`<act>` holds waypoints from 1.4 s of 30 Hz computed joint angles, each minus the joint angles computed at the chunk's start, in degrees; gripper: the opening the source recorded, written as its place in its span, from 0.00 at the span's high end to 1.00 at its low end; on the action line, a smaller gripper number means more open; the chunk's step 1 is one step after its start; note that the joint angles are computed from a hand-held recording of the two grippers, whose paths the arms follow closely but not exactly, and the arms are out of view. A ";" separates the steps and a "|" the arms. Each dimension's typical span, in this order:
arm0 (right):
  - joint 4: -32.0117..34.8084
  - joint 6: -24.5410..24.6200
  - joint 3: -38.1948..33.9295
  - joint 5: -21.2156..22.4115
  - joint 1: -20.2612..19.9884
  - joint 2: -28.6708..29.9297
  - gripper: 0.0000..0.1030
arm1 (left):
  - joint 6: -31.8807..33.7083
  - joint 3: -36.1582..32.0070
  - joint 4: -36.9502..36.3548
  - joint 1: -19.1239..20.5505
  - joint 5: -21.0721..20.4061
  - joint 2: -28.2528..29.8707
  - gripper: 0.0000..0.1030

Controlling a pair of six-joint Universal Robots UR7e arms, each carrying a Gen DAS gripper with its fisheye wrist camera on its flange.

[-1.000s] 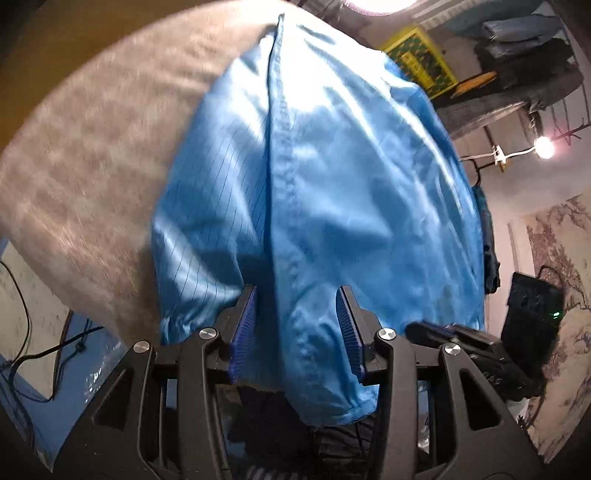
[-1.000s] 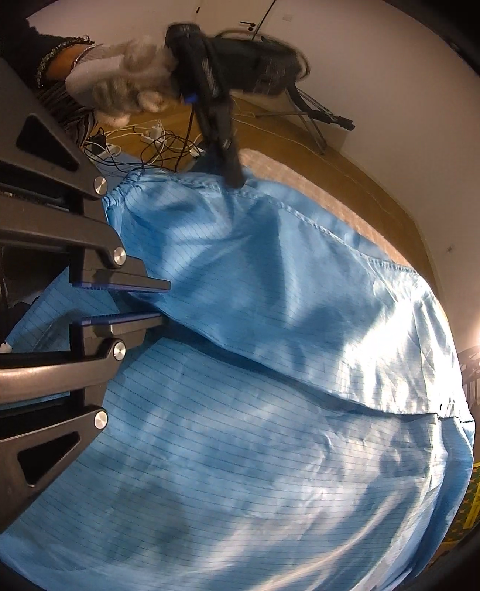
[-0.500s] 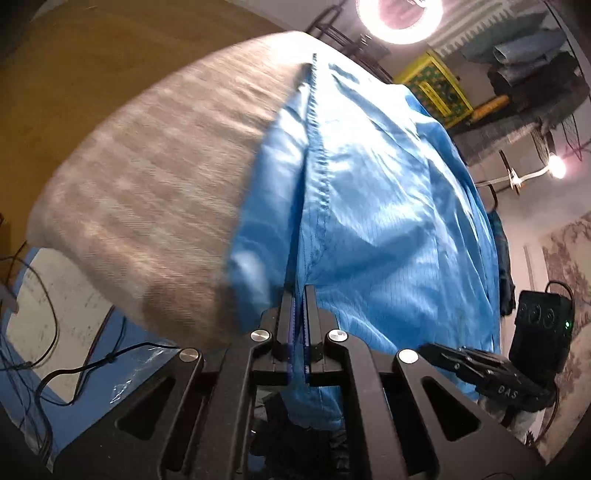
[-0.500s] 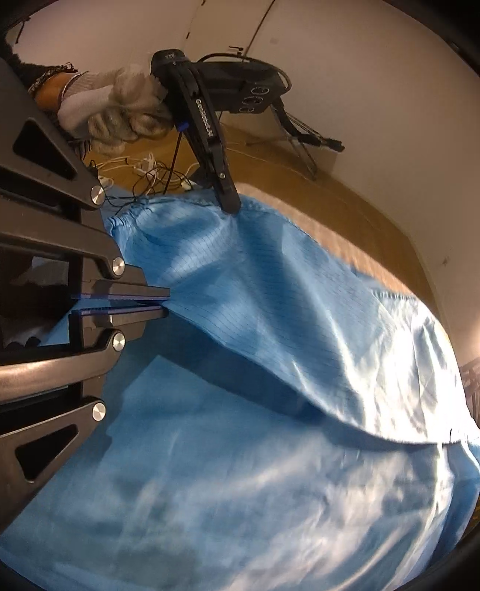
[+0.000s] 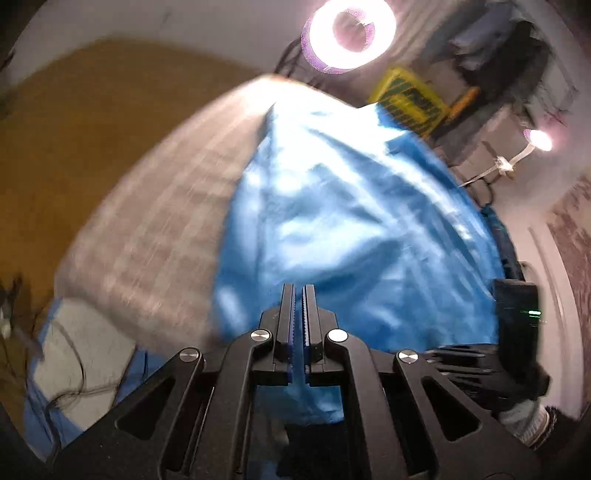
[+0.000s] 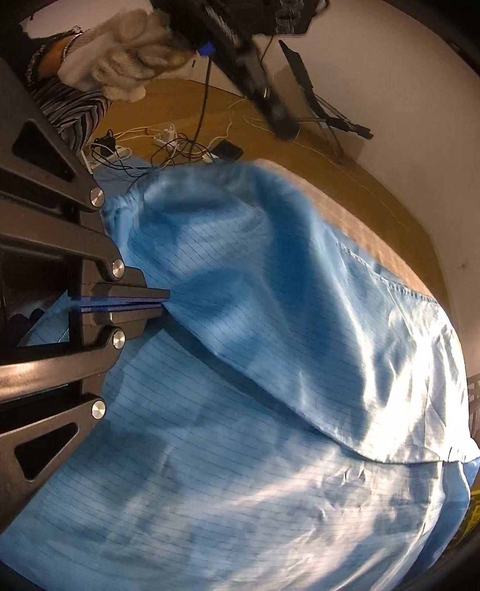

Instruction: Fold large clothes

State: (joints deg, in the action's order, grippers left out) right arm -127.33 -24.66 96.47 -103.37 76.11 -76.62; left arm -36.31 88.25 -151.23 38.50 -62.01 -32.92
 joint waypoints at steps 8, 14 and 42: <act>1.81 -0.73 -0.30 -2.15 1.80 1.04 0.96 | -6.19 2.40 0.65 1.99 0.16 -1.53 0.83; 1.53 -5.69 -0.76 -1.37 3.19 -2.22 0.62 | -9.69 3.18 -3.00 4.47 -4.77 -1.27 0.50; 0.47 -5.24 -12.96 -0.72 3.64 6.06 0.68 | -9.21 1.59 -5.88 6.21 -11.95 1.17 0.59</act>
State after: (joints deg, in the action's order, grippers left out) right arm -126.86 -29.90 83.51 -104.09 79.75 -70.56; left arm -45.52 89.84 -157.12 44.71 -73.96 -31.74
